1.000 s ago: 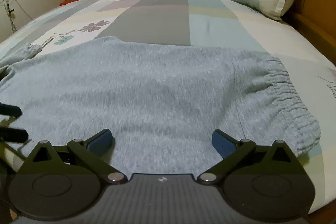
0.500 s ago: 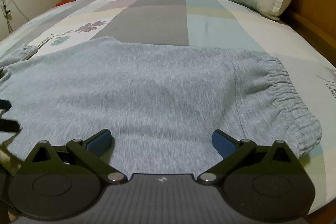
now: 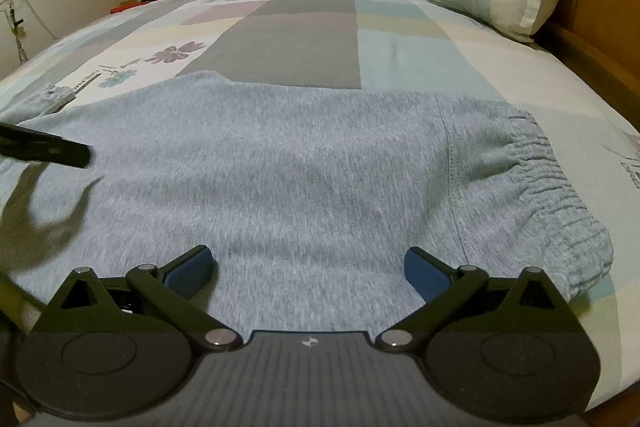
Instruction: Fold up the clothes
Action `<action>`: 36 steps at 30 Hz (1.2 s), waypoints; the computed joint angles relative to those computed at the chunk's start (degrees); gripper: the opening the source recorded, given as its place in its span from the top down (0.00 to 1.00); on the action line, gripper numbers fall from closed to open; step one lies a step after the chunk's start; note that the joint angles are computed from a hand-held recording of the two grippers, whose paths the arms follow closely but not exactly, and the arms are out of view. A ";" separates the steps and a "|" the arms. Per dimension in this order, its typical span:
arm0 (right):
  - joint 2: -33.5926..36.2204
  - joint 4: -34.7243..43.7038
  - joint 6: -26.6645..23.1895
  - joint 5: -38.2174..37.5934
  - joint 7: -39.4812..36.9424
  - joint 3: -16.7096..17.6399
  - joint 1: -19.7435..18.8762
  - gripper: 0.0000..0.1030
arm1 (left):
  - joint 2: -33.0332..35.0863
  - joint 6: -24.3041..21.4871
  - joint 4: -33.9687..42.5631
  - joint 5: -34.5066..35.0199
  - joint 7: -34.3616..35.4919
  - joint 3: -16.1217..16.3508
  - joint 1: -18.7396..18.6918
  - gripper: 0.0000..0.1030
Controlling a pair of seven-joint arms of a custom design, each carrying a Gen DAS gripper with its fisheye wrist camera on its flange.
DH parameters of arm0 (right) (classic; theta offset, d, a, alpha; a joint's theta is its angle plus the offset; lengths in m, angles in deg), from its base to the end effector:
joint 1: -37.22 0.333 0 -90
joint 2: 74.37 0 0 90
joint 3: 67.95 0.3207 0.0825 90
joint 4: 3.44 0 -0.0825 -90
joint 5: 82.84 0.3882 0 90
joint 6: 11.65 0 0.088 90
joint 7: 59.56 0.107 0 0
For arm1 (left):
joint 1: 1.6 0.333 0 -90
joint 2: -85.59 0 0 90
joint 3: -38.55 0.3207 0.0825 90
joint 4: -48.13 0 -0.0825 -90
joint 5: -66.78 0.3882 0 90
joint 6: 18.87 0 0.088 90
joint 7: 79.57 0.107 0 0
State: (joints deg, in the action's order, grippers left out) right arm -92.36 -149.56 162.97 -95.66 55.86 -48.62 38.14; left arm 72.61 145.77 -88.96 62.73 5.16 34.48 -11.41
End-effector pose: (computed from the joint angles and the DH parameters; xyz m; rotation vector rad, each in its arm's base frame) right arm 0.4379 0.1869 0.4670 -1.8420 1.5819 -0.6269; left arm 0.4981 -0.1206 0.4902 -1.7753 1.9488 -0.8134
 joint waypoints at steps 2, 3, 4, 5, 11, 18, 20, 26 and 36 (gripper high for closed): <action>-1.07 0.13 -1.57 -0.32 0.91 1.19 -0.99 0.00 | 1.62 1.03 1.07 8.40 -7.43 -3.65 4.59 0.11; -2.97 0.24 -3.40 -2.70 4.98 4.52 -4.13 0.00 | 2.04 -0.25 2.06 9.91 -9.30 -4.03 5.07 0.11; -4.85 -0.45 -2.99 -5.70 9.26 6.95 -6.60 0.00 | 2.25 -1.24 2.85 9.68 -9.80 -3.70 4.65 0.11; -6.02 -1.94 -0.35 -5.74 9.92 7.62 -7.06 0.00 | 2.25 -1.61 3.29 6.87 -7.85 -2.49 3.07 0.11; -7.08 -4.31 4.01 -6.07 9.78 15.38 -13.20 0.00 | 5.07 -5.24 9.73 -12.52 12.80 0.81 -5.72 0.11; -7.13 -4.23 4.76 -4.39 8.52 17.44 -15.23 0.00 | 18.04 -24.89 29.66 -41.47 35.27 -1.26 -6.91 0.11; -7.76 -5.26 6.37 -3.63 8.37 18.52 -16.16 0.00 | 22.62 -27.78 34.44 -40.72 34.99 -3.18 -6.08 0.11; -7.54 -7.33 10.54 0.14 4.27 18.21 -15.65 0.00 | 31.30 -24.37 41.42 -33.22 26.89 -6.67 -5.45 0.11; -8.69 -6.30 6.97 7.45 -3.58 18.84 -14.77 0.00 | 34.60 -28.58 47.78 -34.52 27.49 -15.92 0.57 0.10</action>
State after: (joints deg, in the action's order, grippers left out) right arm -101.05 -155.86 169.93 -88.21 52.28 -29.79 23.37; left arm 107.21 117.19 -41.19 28.21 32.65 18.55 -10.84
